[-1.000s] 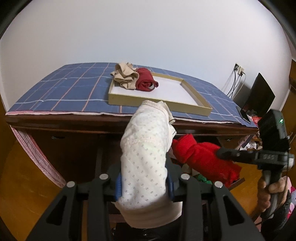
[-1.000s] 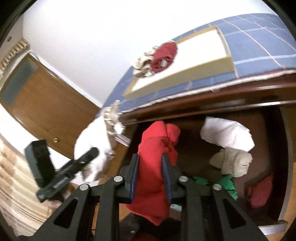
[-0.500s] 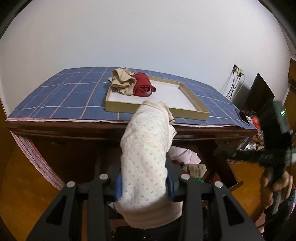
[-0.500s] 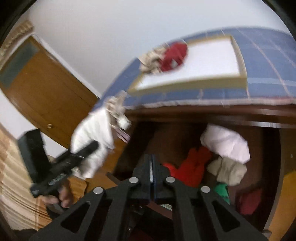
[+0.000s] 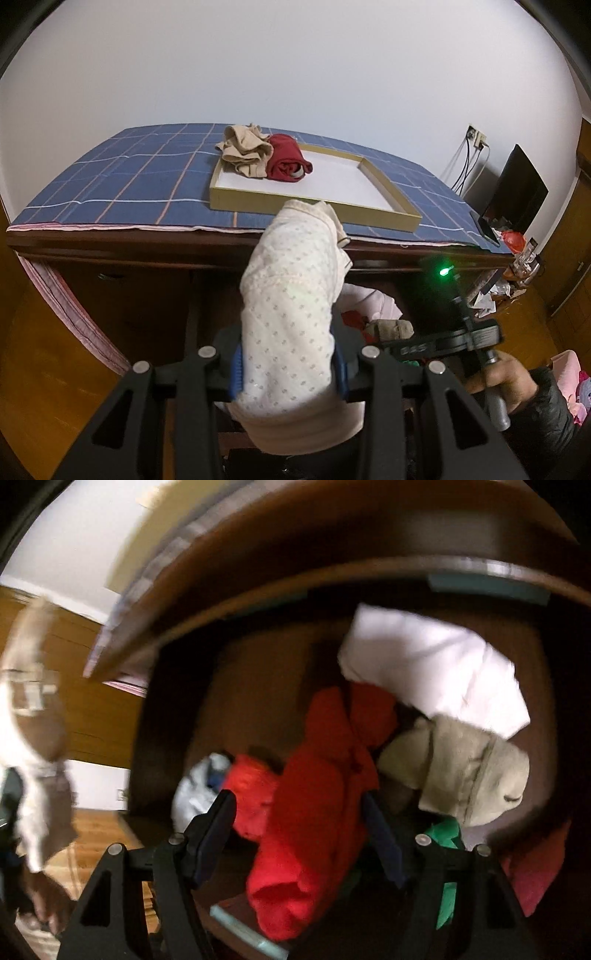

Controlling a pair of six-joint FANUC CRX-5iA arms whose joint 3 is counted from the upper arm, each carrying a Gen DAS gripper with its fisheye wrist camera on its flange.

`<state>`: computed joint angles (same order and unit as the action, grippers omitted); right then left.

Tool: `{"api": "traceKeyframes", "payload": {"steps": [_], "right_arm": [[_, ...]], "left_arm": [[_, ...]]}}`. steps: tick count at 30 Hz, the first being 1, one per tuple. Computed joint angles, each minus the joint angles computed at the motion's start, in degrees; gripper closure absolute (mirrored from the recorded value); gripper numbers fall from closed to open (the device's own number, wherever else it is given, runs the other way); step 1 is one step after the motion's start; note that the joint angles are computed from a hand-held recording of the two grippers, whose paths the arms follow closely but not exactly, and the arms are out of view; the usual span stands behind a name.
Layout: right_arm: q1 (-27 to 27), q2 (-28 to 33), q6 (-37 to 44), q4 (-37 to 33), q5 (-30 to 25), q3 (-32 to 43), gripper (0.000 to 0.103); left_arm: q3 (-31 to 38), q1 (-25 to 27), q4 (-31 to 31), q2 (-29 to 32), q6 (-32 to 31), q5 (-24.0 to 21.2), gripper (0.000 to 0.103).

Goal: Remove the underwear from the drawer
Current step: 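Lift the white dotted underwear with the left gripper while the right gripper lifts the red garment, then carry both garments over the tray and open both grippers to drop them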

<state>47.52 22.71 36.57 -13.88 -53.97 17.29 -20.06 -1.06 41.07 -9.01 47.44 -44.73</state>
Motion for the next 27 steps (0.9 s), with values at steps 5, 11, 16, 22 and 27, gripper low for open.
{"api": "traceKeyframes", "payload": {"steps": [5, 11, 16, 22, 27], "right_arm": [[-0.1, 0.2, 0.4, -0.1, -1.0, -0.5, 0.049], [0.9, -3.7, -1.1, 2.0, 5.5, -6.9, 0.06], [2.7, -9.2, -4.4, 5.8, 15.0, -13.4, 0.061], [5.0, -14.0, -10.4, 14.5, 21.9, -17.3, 0.061], [6.0, -16.4, -18.1, 25.0, 27.8, -20.1, 0.061]], "left_arm": [[0.0, -0.1, -0.2, 0.1, 0.2, -0.1, 0.067], [0.1, -0.5, -0.8, 0.2, 0.7, -0.2, 0.067], [-0.1, -1.1, -0.9, 0.1, 0.8, 0.5, 0.067], [0.1, -1.8, -0.5, 0.3, 1.0, 1.3, 0.067], [2.0, -3.0, -1.0, 1.3, 1.4, 2.5, 0.067]]}}
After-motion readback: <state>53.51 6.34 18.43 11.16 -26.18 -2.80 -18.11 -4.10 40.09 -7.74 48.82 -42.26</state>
